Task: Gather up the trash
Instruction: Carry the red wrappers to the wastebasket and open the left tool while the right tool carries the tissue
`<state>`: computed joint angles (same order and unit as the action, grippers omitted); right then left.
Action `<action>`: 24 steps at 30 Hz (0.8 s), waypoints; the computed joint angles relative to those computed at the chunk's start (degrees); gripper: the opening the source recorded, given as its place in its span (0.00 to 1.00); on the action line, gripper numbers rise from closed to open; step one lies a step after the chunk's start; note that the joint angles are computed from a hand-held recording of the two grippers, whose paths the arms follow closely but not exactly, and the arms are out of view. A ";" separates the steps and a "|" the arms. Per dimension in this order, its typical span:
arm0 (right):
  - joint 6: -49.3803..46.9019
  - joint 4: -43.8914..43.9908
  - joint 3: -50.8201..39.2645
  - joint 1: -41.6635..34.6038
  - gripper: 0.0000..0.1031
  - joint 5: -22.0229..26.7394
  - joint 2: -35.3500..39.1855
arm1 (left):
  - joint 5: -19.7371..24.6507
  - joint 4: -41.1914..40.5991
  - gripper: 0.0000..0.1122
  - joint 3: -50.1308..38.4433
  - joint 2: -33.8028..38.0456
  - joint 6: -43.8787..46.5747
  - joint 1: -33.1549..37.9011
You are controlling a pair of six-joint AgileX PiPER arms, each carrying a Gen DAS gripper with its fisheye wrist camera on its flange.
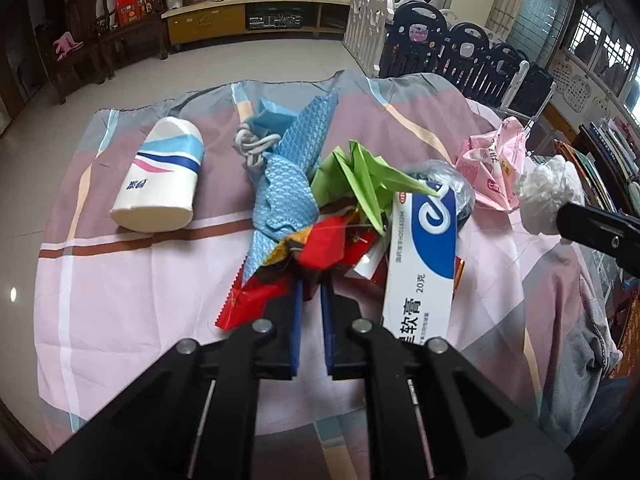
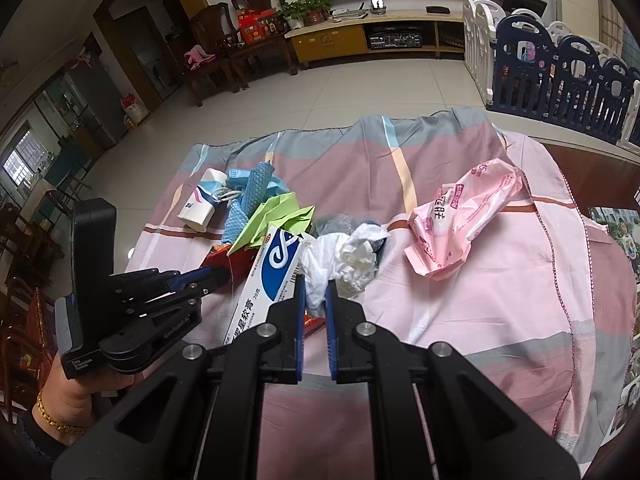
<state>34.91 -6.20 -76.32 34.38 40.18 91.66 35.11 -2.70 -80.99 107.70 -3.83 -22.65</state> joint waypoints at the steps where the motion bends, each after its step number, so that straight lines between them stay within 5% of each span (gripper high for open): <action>1: -0.01 -0.01 0.02 -0.05 0.09 -0.02 -0.07 | -0.25 0.00 0.08 0.63 -0.71 0.80 -0.13; 10: 0.36 -0.50 0.12 -0.07 0.09 0.07 -0.69 | 0.74 -1.96 0.07 7.01 -11.63 5.13 1.05; 18: 0.99 -1.30 -0.26 0.73 0.09 -0.49 -0.68 | -2.41 -15.76 0.07 12.38 -23.14 15.29 10.38; 24: 1.48 -2.06 -1.53 2.24 0.09 0.49 0.28 | -1.35 -15.01 0.07 11.65 -23.17 13.96 11.24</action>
<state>36.39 -8.26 -77.85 36.62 40.67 91.94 33.76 -17.70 -69.34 84.53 10.13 -11.42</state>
